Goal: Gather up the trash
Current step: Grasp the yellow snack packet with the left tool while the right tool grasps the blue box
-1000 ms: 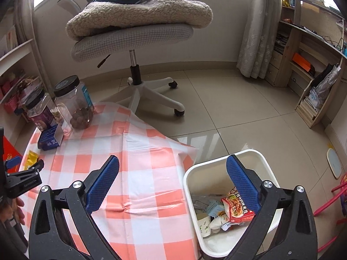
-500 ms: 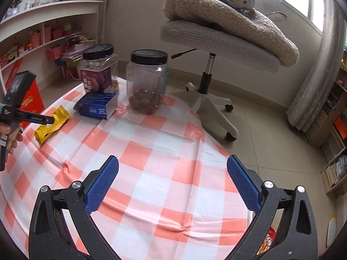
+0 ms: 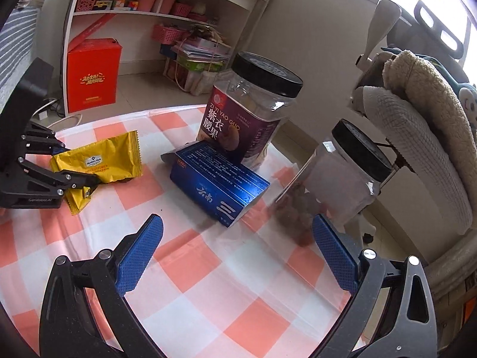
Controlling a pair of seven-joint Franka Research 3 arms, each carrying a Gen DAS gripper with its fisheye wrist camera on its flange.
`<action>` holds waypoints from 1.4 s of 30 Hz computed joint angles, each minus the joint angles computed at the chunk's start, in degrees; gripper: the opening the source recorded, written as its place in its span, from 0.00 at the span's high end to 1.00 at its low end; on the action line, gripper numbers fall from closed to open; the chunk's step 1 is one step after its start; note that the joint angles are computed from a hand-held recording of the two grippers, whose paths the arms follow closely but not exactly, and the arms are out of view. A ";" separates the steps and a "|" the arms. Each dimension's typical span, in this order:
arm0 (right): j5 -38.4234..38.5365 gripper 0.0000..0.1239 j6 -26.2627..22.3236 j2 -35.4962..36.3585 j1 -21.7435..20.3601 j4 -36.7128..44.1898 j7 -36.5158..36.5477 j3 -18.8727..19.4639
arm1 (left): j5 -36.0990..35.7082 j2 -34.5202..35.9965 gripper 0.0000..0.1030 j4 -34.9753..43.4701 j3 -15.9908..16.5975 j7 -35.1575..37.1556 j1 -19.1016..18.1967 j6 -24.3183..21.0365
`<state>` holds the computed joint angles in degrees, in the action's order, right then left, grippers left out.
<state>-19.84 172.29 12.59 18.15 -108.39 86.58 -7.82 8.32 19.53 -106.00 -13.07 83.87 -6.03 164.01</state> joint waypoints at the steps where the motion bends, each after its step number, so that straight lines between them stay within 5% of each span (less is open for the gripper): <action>1: 2.93 0.23 0.51 1.20 -1.72 1.02 -2.56 1.99 | -1.71 -0.36 0.71 -0.68 -1.11 0.87 1.12 0.74; 6: 10.14 0.23 4.92 6.14 -4.45 4.92 -13.80 5.72 | -14.44 0.15 0.78 -0.58 -8.32 9.53 8.02 0.69; 10: 7.74 0.23 7.24 10.90 0.37 9.73 -17.69 0.28 | -12.67 -0.29 0.77 -0.84 -4.83 8.10 4.55 0.98; 13: 8.41 0.23 5.56 14.16 -0.90 14.36 -24.03 2.16 | -12.12 -0.46 0.77 -1.03 -4.26 7.79 4.06 0.97; 16: 11.18 0.23 -0.20 17.47 -2.82 20.58 -29.50 4.86 | -15.53 -0.13 0.77 -0.82 -6.41 10.39 6.12 0.78; 20: 21.33 0.23 -16.99 20.91 -7.04 29.90 -34.93 10.62 | -18.73 0.07 0.76 -0.68 -7.52 12.82 7.21 0.66; 27: 41.46 0.24 -28.71 13.29 -13.50 22.56 -47.48 18.51 | -23.17 0.09 0.75 -0.81 -8.87 15.88 8.49 0.76; 33: 39.60 0.23 -21.95 9.99 -7.80 17.25 -44.98 12.85 | -20.71 -0.84 0.77 -1.67 -5.67 12.77 5.47 1.10; 36: 39.60 0.23 -25.04 12.09 -7.47 21.56 -41.97 12.21 | -16.63 -1.64 0.77 -2.41 -3.32 9.00 3.25 1.10; 42: 36.45 0.27 -31.65 17.71 -5.11 29.21 -33.86 10.36 | -16.64 -3.92 0.79 -5.67 -3.86 7.57 4.02 2.16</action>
